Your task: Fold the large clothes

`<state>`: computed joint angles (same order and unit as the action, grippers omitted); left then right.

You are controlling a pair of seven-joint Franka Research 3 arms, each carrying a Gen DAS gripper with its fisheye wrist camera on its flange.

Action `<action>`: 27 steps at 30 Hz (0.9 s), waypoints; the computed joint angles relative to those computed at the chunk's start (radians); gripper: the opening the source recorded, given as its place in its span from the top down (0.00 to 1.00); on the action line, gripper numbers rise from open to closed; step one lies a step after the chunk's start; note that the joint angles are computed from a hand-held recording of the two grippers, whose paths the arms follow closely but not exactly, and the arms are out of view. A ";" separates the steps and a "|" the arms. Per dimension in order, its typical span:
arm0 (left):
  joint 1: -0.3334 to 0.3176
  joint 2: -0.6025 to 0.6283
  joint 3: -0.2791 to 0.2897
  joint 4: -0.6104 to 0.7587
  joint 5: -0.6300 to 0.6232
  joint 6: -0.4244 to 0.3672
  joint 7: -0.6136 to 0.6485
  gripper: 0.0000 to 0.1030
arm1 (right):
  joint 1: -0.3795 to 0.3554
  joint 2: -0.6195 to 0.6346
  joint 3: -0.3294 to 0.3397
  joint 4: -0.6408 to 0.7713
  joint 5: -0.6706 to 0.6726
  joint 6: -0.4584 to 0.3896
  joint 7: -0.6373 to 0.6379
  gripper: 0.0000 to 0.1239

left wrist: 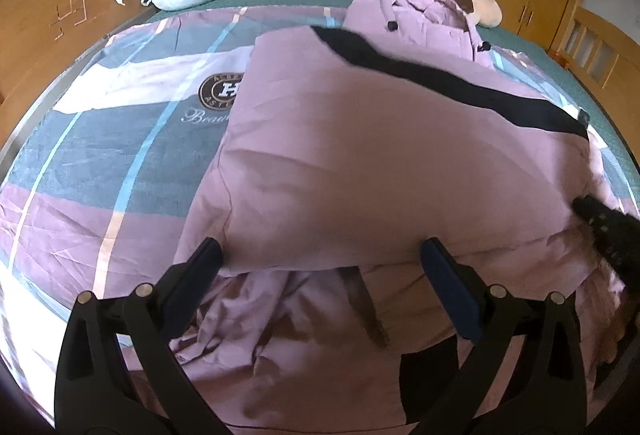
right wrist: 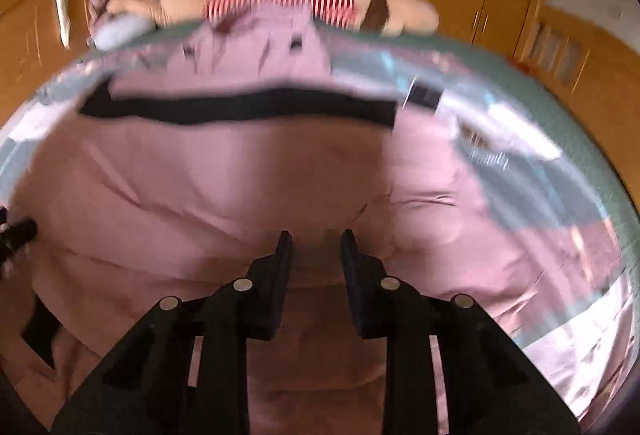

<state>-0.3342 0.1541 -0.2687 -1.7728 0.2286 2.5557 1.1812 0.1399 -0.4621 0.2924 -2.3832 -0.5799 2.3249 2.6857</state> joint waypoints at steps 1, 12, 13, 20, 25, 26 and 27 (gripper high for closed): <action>-0.001 0.003 0.001 0.004 0.002 -0.008 -0.001 0.02 | 0.000 0.006 0.000 0.005 0.002 -0.003 -0.001 0.78; -0.008 0.021 0.003 0.027 0.027 -0.048 -0.004 0.02 | 0.019 0.020 -0.001 0.000 -0.027 -0.019 0.019 0.77; -0.009 0.023 0.003 0.029 0.029 -0.052 -0.004 0.02 | 0.020 0.020 0.001 0.000 -0.028 -0.022 0.022 0.76; -0.004 -0.015 0.002 -0.026 0.035 0.049 -0.011 0.02 | -0.005 -0.030 0.047 -0.010 -0.133 0.007 0.098 0.39; -0.012 -0.009 -0.002 -0.022 0.057 0.049 0.003 0.02 | -0.006 -0.024 0.051 0.009 -0.164 -0.034 0.118 0.32; -0.016 0.005 -0.001 -0.006 0.066 0.017 0.004 0.02 | 0.004 -0.007 0.032 0.011 -0.128 -0.043 0.101 0.32; -0.021 0.017 0.001 0.006 0.078 -0.007 0.001 0.02 | 0.018 0.007 0.002 0.003 -0.075 -0.034 0.080 0.32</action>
<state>-0.3553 0.1712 -0.2680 -1.7667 0.3069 2.5491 1.1818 0.1577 -0.4551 0.2949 -2.3806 -0.6545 2.2904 2.7656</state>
